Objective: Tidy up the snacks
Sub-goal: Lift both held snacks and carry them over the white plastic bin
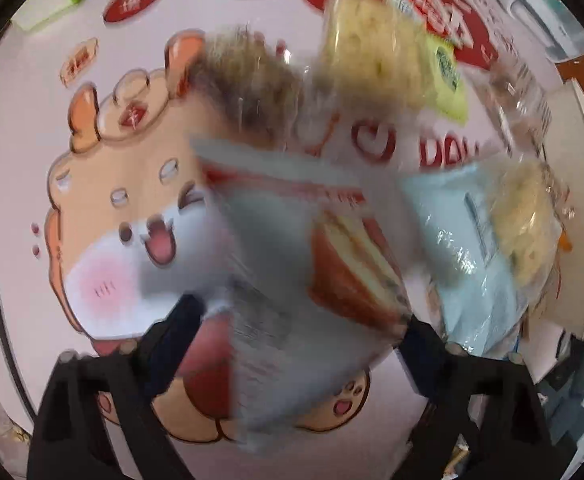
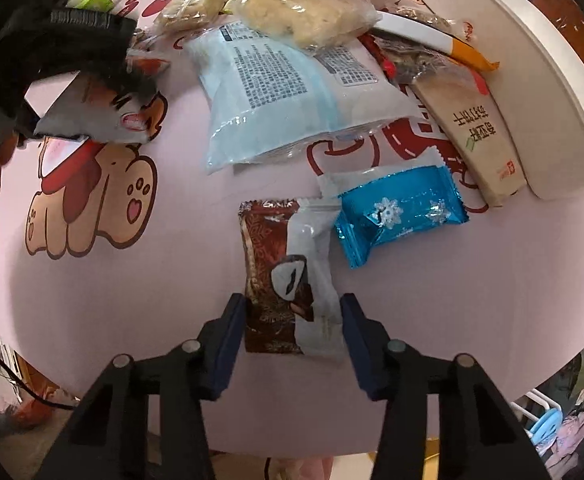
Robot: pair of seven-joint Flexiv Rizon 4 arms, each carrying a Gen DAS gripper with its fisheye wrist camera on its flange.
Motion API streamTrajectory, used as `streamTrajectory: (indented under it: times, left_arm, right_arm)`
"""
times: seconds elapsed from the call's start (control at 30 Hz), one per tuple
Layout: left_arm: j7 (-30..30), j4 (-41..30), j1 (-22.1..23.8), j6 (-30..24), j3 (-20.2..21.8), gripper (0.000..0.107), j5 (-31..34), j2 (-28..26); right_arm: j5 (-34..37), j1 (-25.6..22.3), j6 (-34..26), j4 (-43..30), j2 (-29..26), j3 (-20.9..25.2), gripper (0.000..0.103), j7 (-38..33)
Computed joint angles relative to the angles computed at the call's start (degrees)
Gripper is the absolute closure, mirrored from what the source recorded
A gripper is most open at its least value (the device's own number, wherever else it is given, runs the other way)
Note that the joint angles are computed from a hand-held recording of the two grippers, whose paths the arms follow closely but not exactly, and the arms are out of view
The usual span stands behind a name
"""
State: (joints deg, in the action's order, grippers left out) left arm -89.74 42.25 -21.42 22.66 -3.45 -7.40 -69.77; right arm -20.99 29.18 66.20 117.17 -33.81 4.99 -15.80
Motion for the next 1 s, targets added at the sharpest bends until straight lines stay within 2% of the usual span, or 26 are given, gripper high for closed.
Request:
streamTrajectory:
  times: [0.03,0.07,0.13,0.17,0.33,0.5,0.7,0.8,0.9,1.0]
  left_arm:
    - [1.4,1.8,-0.7,2.0,1.2,0.042,0.3,1.0]
    - [2.7,1.9,-0.5,2.2,0.6,0.045,2.0,1.3]
    - [5.7,4.3,0.6,3.2,-1.1,0.053,0.8,2.4]
    - [6.6,5.6,0.9,4.0,-1.4,0.055,0.5,3.1]
    - [11.9,15.4,1.7,11.9,-1.9,0.058,0.8,9.4]
    - [18.6,27.9,2.6,23.7,-4.1,0.058,0.1,18.3]
    - [27.5,37.9,3.9,37.5,-8.4,0.058,-3.6,26.2]
    - [29.0,39.4,2.9,41.3,-9.4,0.057,-5.2,28.1]
    - [27.7,37.9,-0.2,44.4,-8.7,0.057,-5.4,28.3]
    - [22.6,33.5,-5.0,44.7,-5.1,0.056,-3.4,27.2]
  right_arm:
    - [0.1,0.0,0.2,-0.1,-0.1,0.1,0.057,0.1]
    - [0.3,-0.2,0.4,-0.1,-0.1,0.3,0.059,-0.3]
    - [1.7,-1.4,1.5,-0.4,0.1,1.7,0.075,-1.6]
    - [2.4,-1.7,1.6,-0.7,0.0,2.3,0.076,-2.3]
    - [0.0,0.7,-0.1,-0.6,2.4,0.3,0.078,-2.0]
    - [-6.3,2.6,-1.1,1.6,7.6,-2.6,0.078,1.3]
    - [-20.9,1.4,1.2,6.8,14.7,-7.3,0.078,10.6]
    - [-29.7,-0.4,2.2,9.3,18.5,-9.3,0.078,16.1]
    - [-38.6,-3.8,4.0,11.4,21.5,-10.9,0.078,20.9]
    - [-47.9,-8.1,4.6,13.7,25.6,-12.1,0.078,25.7]
